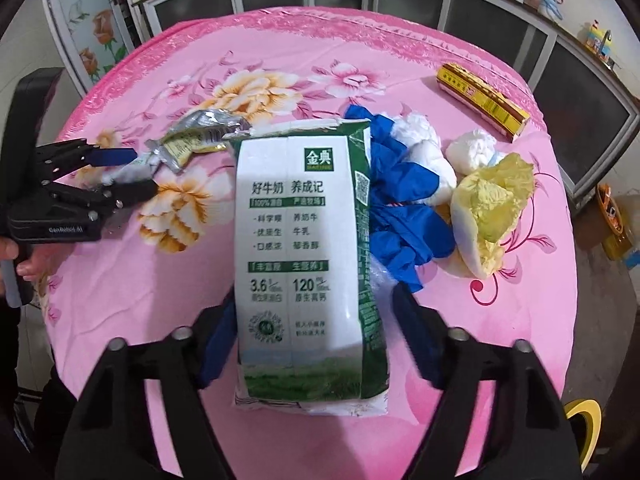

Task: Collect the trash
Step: 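Grasp the snack wrapper with the left tool while the right tool grasps the white milk carton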

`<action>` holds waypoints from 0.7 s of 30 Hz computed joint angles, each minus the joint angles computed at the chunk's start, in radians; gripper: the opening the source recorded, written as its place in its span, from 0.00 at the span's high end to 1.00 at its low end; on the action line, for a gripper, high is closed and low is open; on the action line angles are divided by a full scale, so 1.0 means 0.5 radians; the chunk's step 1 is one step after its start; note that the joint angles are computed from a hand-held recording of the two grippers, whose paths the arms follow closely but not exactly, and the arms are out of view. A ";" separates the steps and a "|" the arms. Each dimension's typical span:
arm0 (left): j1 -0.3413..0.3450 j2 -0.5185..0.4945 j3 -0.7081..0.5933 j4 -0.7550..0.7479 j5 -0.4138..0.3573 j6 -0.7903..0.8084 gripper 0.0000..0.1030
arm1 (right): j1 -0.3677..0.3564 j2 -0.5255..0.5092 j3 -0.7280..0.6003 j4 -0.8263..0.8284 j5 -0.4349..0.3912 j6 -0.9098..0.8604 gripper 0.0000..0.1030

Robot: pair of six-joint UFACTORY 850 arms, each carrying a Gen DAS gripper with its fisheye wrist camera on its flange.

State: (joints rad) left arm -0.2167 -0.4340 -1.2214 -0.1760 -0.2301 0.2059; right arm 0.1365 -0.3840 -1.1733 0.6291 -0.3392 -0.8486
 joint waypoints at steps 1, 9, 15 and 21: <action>0.005 0.004 0.008 -0.063 0.011 0.063 0.55 | -0.005 -0.005 -0.006 0.012 -0.008 0.007 0.40; 0.041 0.110 0.096 -0.514 0.040 0.502 0.79 | -0.032 0.053 0.044 0.204 -0.005 -0.119 0.43; 0.033 0.279 0.223 -0.750 0.131 0.723 0.81 | -0.065 0.182 0.141 0.404 -0.017 -0.299 0.43; -0.001 0.440 0.339 -0.512 0.189 0.502 0.81 | -0.111 0.324 0.258 0.620 -0.035 -0.506 0.43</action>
State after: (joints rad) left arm -0.2174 -0.2139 -1.0518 -0.4322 -0.1356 0.4571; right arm 0.0810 -0.2222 -1.0444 0.9388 -0.3568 -1.1017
